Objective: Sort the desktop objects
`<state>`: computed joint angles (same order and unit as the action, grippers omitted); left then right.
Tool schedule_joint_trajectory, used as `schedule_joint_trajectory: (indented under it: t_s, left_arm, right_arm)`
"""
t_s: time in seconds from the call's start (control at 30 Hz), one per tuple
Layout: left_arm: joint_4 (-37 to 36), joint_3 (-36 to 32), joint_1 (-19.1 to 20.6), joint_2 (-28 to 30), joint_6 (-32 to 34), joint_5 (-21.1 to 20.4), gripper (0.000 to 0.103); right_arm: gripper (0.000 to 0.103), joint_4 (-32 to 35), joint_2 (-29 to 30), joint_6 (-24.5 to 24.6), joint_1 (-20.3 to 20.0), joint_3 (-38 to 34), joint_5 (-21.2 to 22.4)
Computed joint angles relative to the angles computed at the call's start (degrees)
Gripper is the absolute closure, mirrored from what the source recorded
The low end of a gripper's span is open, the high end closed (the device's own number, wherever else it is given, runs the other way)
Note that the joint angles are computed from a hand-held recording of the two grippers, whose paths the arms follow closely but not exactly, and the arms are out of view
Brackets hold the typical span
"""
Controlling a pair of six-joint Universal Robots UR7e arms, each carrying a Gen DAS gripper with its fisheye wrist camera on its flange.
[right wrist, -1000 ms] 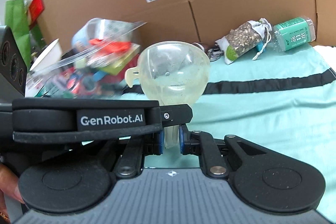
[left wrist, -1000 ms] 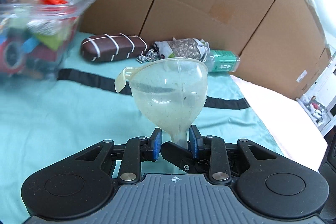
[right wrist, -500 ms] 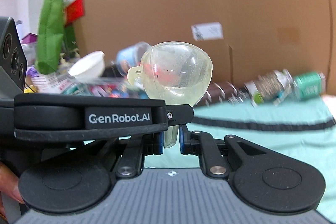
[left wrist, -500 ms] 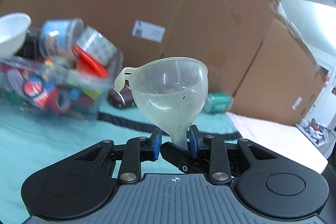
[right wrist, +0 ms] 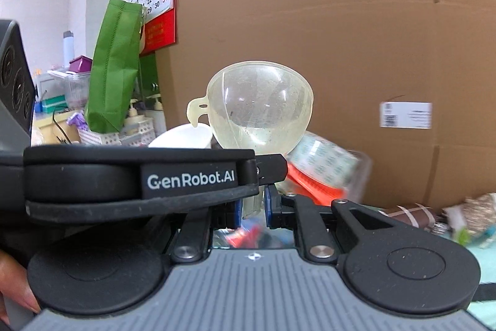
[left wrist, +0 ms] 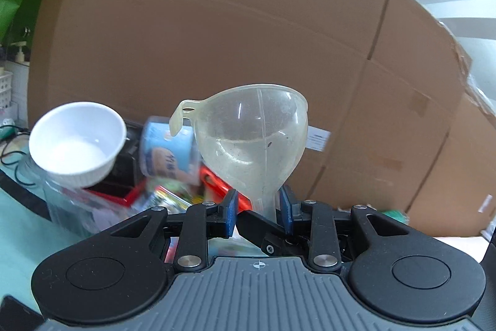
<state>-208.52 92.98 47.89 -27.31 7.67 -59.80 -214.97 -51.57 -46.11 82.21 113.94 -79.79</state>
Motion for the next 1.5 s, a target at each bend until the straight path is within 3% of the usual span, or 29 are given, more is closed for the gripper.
schedule_joint_trajectory:
  t_s: [0.3, 0.33, 0.37, 0.4, 0.43, 0.47, 0.5, 0.53, 0.63, 0.77, 0.87, 1.5]
  left_arm:
    - [6.94, -8.97, 4.23, 1.82, 0.28, 0.10, 0.075]
    - [7.52, -9.55, 4.67, 1.94, 0.46, 0.08, 0.069]
    - [8.17, -10.28, 5.02, 2.19, 0.41, 0.25, 0.055]
    - [8.19, -10.56, 5.17, 2.40, 0.11, 0.92, 0.050]
    - [7.63, -10.64, 5.32, 2.54, -0.27, 1.47, 0.029]
    - [5.94, -10.38, 5.48, 2.68, -0.51, 1.68, 0.010]
    - [3.92, -9.94, 5.79, 2.71, -0.30, 0.88, 0.008]
    - [2.78, -9.00, 5.91, 2.27, -0.23, -0.20, 0.007]
    - [1.84, -7.31, 5.69, 1.57, 1.58, -1.18, 0.002]
    - [0.51, -5.63, 5.08, 1.45, 2.97, -0.72, 0.000]
    - [0.99, -3.88, 4.85, 0.55, 1.05, -1.24, 0.000]
    - [-2.33, 8.42, 1.23, -2.84, -4.28, 2.82, 0.000]
  right_arm:
    - [0.086, 8.28, 6.00, 1.00, 1.70, -10.92, -1.61]
    - [0.085, 9.36, 6.51, 1.06, 1.70, -11.92, -1.59]
    - [0.084, 10.84, 6.92, 0.94, 1.74, -12.85, -1.90]
    - [0.080, 12.15, 7.20, 0.46, 1.85, -13.56, -2.54]
    - [0.062, 11.92, 7.68, 0.01, 2.02, -13.98, -3.71]
    - [0.034, 9.80, 8.37, -0.34, 2.07, -14.04, -4.55]
    - [0.024, 6.33, 9.19, -0.70, 1.88, -13.86, -4.48]
    - [0.016, 4.29, 9.48, -1.50, 1.58, -13.44, -4.08]
    - [0.016, 4.04, 8.79, -1.77, 1.03, -12.33, -3.12]
    - [0.004, 1.52, 8.29, -1.15, 0.56, -10.61, -3.68]
    - [0.000, -0.09, 7.69, -0.59, -0.01, -9.28, -3.48]
    - [0.000, -8.50, 3.25, -0.04, -1.86, 1.42, -7.35]
